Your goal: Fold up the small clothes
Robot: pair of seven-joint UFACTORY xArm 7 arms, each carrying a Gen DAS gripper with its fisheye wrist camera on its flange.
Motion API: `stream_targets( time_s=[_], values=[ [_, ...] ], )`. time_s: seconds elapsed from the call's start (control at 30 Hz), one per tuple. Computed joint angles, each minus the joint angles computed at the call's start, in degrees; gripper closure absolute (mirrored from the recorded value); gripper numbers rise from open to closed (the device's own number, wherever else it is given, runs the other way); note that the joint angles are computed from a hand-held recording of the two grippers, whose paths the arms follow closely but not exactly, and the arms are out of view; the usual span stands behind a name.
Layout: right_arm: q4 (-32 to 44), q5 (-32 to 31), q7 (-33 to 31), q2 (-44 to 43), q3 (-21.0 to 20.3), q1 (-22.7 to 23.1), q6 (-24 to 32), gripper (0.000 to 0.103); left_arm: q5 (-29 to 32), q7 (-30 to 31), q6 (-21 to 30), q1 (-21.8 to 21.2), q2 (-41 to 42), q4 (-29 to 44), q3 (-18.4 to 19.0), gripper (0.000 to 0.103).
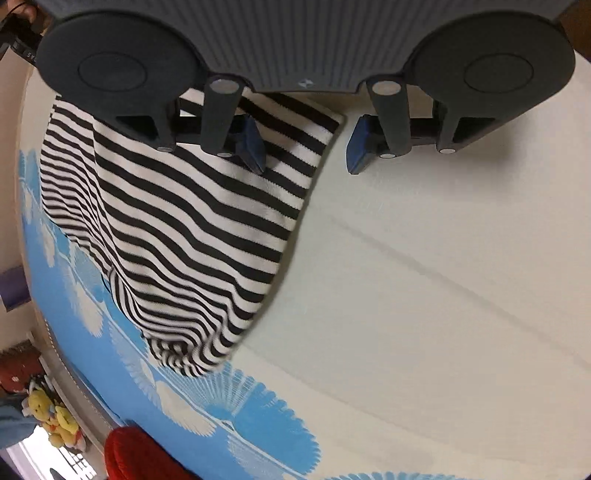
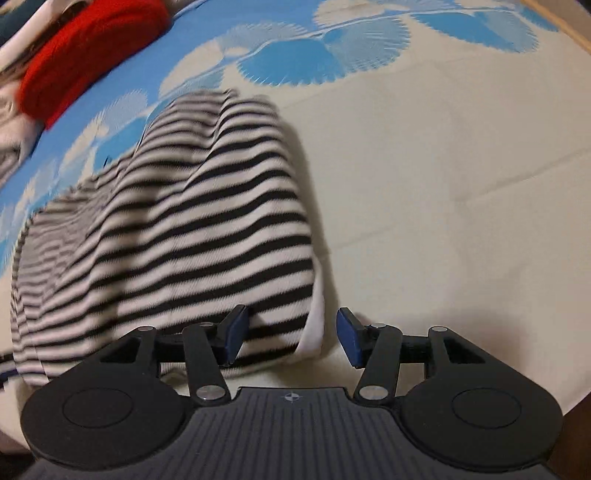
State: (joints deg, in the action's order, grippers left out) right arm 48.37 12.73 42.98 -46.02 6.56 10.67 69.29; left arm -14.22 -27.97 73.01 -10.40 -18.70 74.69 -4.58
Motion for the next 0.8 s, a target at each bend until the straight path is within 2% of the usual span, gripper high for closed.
stream_targets(
  time_s=[0.03, 0.07, 0.1, 0.13, 0.23, 0.27, 0.33, 0.4, 0.47, 0.5, 0.53, 0.57, 0.6, 0.63, 0.7, 0.8],
  values=[
    [-0.01, 0.10, -0.97, 0.09, 0.02, 0.58, -0.52, 0.054, -0.64, 1.08, -0.12, -0.32, 0.19, 0.09, 0.22, 0.088],
    [-0.34, 0.36, -1.83, -0.57, 0.04, 1.24, -0.84, 0.063, -0.96, 2.07, 0.07, -0.49, 0.33, 0.28, 0.42, 0.101],
    [-0.46, 0.35, -2.91, -0.84, 0.13, 1.79, -1.36, 0.083, -0.47, 2.28, -0.03, -0.45, 0.17, 0.44, 0.19, 0.102],
    [-0.56, 0.15, -4.09, -1.05, 0.23, 2.18, -2.27, 0.090, 0.99, 2.03, 0.06, -0.25, -0.27, 0.74, -0.31, 0.102],
    [-2.49, 0.87, -2.59, -5.33, -0.45, 0.72, -5.87, 0.093, 8.37, 1.86, -0.32, 0.53, -2.80, 1.48, -2.38, 0.102],
    [-3.03, 0.91, -1.17, -6.99, -0.84, -0.35, -6.21, 0.093, 9.01, 1.59, 0.43, 0.63, -3.51, 1.14, -2.44, 0.102],
    [-2.87, 0.41, -0.53, -7.58, -1.55, -0.86, -2.92, 0.094, 9.25, 0.73, 4.66, 0.76, -2.78, 1.84, -2.35, 0.102],
    [-1.70, 0.57, -2.84, -5.42, -1.94, 0.90, 1.82, 0.093, 10.21, 1.33, 9.74, 0.35, -0.58, 4.03, -2.83, 0.102],
    [-0.35, 0.39, -4.61, -3.05, -1.20, 1.79, 4.96, 0.087, 14.37, 1.17, 12.86, 0.13, 0.72, 5.94, -4.45, 0.101],
    [0.19, -0.40, -4.53, -2.62, -0.42, 1.26, 5.35, 0.082, 15.18, 0.92, 11.38, -0.01, -0.04, 5.70, -4.64, 0.096],
    [0.64, -1.48, -4.01, -2.76, 0.40, 0.40, 5.28, 0.080, 15.19, 0.83, 8.80, -0.16, -1.24, 5.07, -4.50, 0.085],
    [1.32, -2.93, -3.42, -3.18, 1.23, -0.57, 5.02, 0.079, 14.78, 1.01, 5.25, -0.36, -2.85, 4.02, -4.24, 0.078],
    [1.96, -4.89, -2.91, -3.76, 2.26, -1.63, 4.56, 0.073, 14.09, 1.68, 2.43, -0.62, -4.28, 3.09, -3.89, 0.072],
    [2.64, -7.49, -2.38, -4.32, 3.54, -2.92, 4.09, 0.064, 13.25, 2.57, -0.22, -0.97, -5.27, 2.40, -3.64, 0.072],
    [2.59, -10.67, -1.61, -6.06, 4.93, -4.34, 1.64, 0.058, 11.42, 4.19, -3.61, -1.80, -5.89, 1.85, -3.50, 0.072],
    [-0.57, -8.12, -1.75, -7.52, 2.90, -2.64, -5.26, 0.059, 8.62, 6.32, -4.45, -3.03, -4.53, 2.51, -3.46, 0.072]
  ],
)
